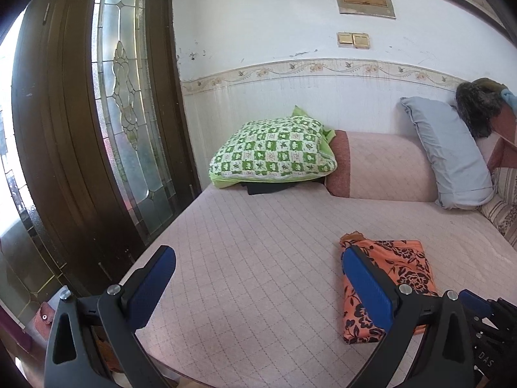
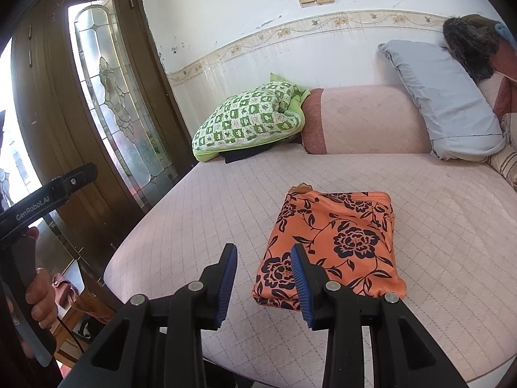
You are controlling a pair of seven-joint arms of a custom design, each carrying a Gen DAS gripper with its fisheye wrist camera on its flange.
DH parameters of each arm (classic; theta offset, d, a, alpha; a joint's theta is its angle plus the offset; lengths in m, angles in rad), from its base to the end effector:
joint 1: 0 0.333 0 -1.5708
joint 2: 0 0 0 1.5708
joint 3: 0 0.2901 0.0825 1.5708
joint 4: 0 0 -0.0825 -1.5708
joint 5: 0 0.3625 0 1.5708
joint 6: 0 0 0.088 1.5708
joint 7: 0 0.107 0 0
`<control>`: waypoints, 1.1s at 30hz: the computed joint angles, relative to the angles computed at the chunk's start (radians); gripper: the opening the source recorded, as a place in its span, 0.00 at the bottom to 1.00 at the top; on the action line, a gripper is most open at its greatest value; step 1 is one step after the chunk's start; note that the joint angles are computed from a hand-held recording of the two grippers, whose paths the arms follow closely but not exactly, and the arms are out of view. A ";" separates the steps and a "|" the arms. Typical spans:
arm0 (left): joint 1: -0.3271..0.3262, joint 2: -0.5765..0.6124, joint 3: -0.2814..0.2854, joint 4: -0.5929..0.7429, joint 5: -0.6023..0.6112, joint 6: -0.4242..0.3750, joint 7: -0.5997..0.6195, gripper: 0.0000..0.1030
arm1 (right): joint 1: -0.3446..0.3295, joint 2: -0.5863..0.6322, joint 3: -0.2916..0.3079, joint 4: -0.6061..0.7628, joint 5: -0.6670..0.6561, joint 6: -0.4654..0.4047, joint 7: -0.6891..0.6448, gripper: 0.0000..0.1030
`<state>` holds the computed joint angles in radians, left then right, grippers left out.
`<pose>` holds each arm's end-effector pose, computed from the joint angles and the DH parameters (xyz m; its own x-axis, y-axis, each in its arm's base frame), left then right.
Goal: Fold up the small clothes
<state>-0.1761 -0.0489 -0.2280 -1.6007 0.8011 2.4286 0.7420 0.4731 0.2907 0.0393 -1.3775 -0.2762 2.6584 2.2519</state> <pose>0.5217 -0.2249 0.7157 0.1032 -0.9898 -0.0983 -0.4454 0.0424 -0.8943 0.5812 0.3304 0.6482 0.1566 -0.9395 -0.3048 -0.5927 0.1575 -0.7898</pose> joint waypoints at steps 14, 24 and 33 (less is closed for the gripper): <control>-0.038 0.029 -0.030 0.045 0.200 -0.150 -0.041 1.00 | -0.010 -0.007 -0.004 -0.020 0.003 0.025 0.011 0.37; -0.093 0.074 -0.017 0.095 0.157 -0.192 0.080 1.00 | -0.017 -0.008 -0.007 -0.030 0.008 0.036 0.017 0.37; -0.115 0.080 -0.006 0.106 0.126 -0.168 0.115 1.00 | -0.031 -0.028 -0.008 -0.070 0.019 0.062 0.035 0.37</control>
<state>-0.2907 0.0307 -0.2343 -1.4950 0.9274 2.2605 0.8565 0.4425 0.2626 0.0318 -1.4479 -0.2573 2.7199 2.2871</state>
